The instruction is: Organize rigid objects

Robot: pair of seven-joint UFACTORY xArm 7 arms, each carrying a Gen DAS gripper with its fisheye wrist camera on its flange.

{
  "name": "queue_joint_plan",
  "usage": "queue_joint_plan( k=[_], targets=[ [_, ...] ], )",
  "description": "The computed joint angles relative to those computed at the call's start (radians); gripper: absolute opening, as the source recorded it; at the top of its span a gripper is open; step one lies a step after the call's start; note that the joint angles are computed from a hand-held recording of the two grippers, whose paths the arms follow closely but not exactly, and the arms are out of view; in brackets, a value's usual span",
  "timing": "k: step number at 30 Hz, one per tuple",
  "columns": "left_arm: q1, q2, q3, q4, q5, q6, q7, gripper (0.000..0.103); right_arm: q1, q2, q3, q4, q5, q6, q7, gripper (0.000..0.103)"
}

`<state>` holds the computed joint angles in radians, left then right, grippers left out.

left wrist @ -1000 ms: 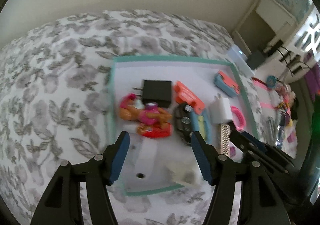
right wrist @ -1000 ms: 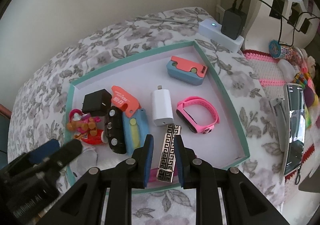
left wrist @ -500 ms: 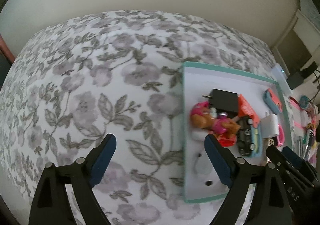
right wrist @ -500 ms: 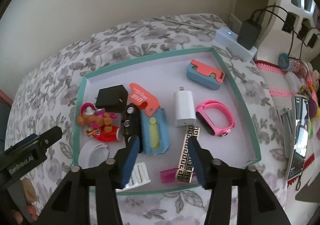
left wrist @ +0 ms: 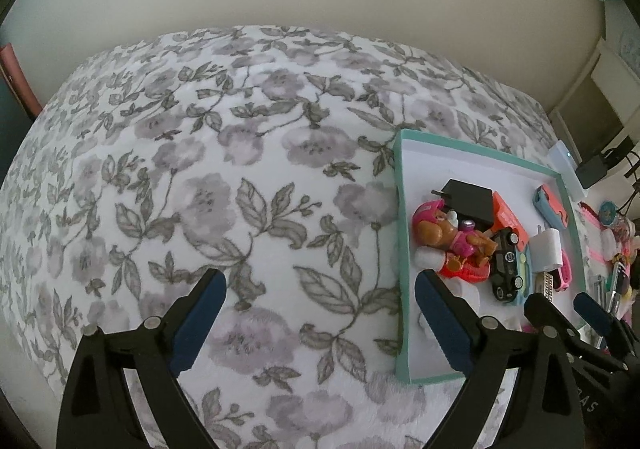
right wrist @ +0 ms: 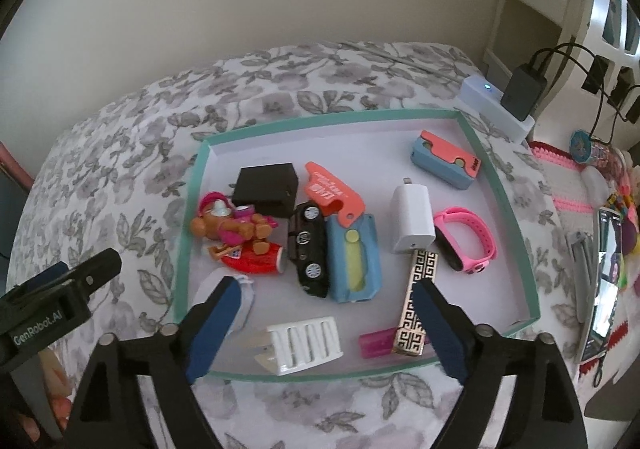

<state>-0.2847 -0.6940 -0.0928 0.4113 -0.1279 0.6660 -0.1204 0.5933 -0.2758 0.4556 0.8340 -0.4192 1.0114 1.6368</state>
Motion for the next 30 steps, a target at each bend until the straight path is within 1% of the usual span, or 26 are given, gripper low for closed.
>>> queue_joint_plan(
  k=[1, 2, 3, 11, 17, 21, 24, 30],
  targets=[
    [-0.001, -0.009, 0.005, -0.004, -0.002, 0.004, 0.003, 0.096, 0.0, 0.007, 0.005, 0.007, -0.006, 0.006, 0.003, 0.098],
    [-0.001, -0.015, 0.008, -0.007, -0.003, 0.006, 0.006, 0.096, 0.001, 0.01, 0.007, 0.011, -0.01, 0.009, 0.006, 0.102],
    [-0.001, -0.022, 0.011, -0.01, -0.003, 0.01, 0.009, 0.096, 0.003, 0.012, 0.009, 0.014, -0.014, 0.011, 0.01, 0.103],
    [0.007, -0.1, 0.036, -0.041, -0.01, 0.036, 0.045, 0.096, 0.019, 0.024, 0.013, 0.032, -0.025, 0.027, 0.032, 0.103],
    [0.015, -0.155, 0.03, -0.057, -0.003, 0.044, 0.058, 0.096, 0.035, 0.032, 0.019, 0.054, -0.036, 0.052, 0.038, 0.103],
    [0.028, -0.188, 0.028, -0.068, -0.003, 0.05, 0.044, 0.096, 0.043, 0.034, 0.022, 0.067, -0.04, 0.067, 0.045, 0.103],
    [0.048, -0.209, 0.013, -0.073, 0.017, 0.058, 0.025, 0.096, 0.048, 0.033, 0.021, 0.069, -0.04, 0.07, 0.046, 0.103],
    [0.033, -0.232, 0.031, -0.076, 0.012, 0.075, 0.039, 0.096, 0.054, 0.034, 0.025, 0.077, -0.045, 0.07, 0.049, 0.103]
  ],
)
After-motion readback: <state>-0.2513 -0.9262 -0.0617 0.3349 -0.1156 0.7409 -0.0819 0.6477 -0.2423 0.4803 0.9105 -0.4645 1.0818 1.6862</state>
